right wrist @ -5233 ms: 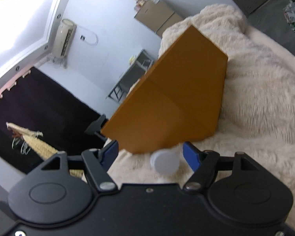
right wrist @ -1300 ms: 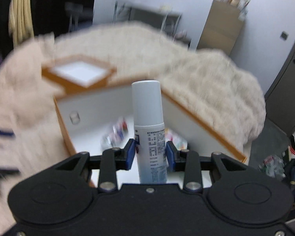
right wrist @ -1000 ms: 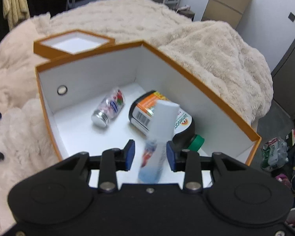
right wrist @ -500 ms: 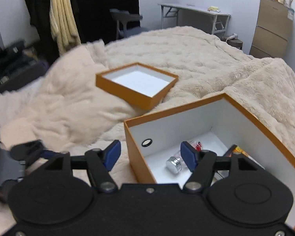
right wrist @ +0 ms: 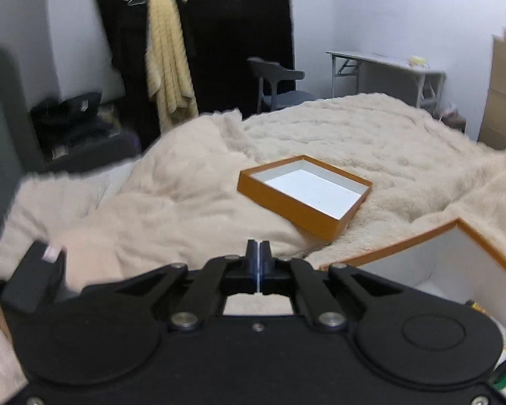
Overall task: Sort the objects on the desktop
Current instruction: 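Withdraw the right tool from the box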
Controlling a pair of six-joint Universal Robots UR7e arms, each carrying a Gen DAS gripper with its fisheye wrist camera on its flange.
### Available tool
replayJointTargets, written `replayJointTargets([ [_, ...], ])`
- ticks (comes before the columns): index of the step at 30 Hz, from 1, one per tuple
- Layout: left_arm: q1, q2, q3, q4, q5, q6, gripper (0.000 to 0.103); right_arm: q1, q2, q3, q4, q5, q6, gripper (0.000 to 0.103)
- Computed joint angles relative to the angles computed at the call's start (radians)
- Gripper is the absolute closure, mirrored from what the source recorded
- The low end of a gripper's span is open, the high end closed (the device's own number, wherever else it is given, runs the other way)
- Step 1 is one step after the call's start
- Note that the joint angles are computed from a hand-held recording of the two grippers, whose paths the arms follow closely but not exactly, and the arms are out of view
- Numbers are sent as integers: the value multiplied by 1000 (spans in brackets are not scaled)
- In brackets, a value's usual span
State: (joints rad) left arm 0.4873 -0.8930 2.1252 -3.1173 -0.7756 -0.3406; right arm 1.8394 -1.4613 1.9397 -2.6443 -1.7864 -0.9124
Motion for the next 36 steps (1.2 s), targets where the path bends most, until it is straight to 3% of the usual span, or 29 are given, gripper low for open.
replayJointTargets([
  [2,1,-2,2,-2,-1,0,0,19,22,14,-90,-61,-20,91],
  [4,1,-3,3,-2,0,1,0,29,50,12,-168,-106,-17,67],
  [7,3,-5,5,-4,-3,-1,0,30,72,11,-241,-130,-21,50],
  [10,3,-5,4,-3,-2,0,0,28,86,-5,-224,-213,-13,48],
  [14,2,-6,4,-1,-3,-1,0,19,80,-36,-39,-287,0,51],
  [17,4,-7,5,-3,-3,2,0,16,88,-36,-13,-308,-21,75],
  [18,5,-7,5,-4,-3,2,0,21,92,-20,-53,-320,-46,88],
  [19,6,-7,5,-5,-3,3,0,25,94,-10,-77,-327,-62,90],
  [26,6,-2,1,-6,-3,5,0,-11,-12,0,98,-193,-55,91],
  [30,9,-3,2,-7,-5,6,0,-35,-40,14,63,-133,-40,87],
  [32,8,-3,2,-10,-2,9,0,-66,-94,51,-32,-36,8,74],
  [34,8,-3,3,-10,0,8,0,-91,-165,105,-139,41,82,37],
  [36,7,-2,1,-8,0,7,0,-125,-246,152,-194,120,153,31],
])
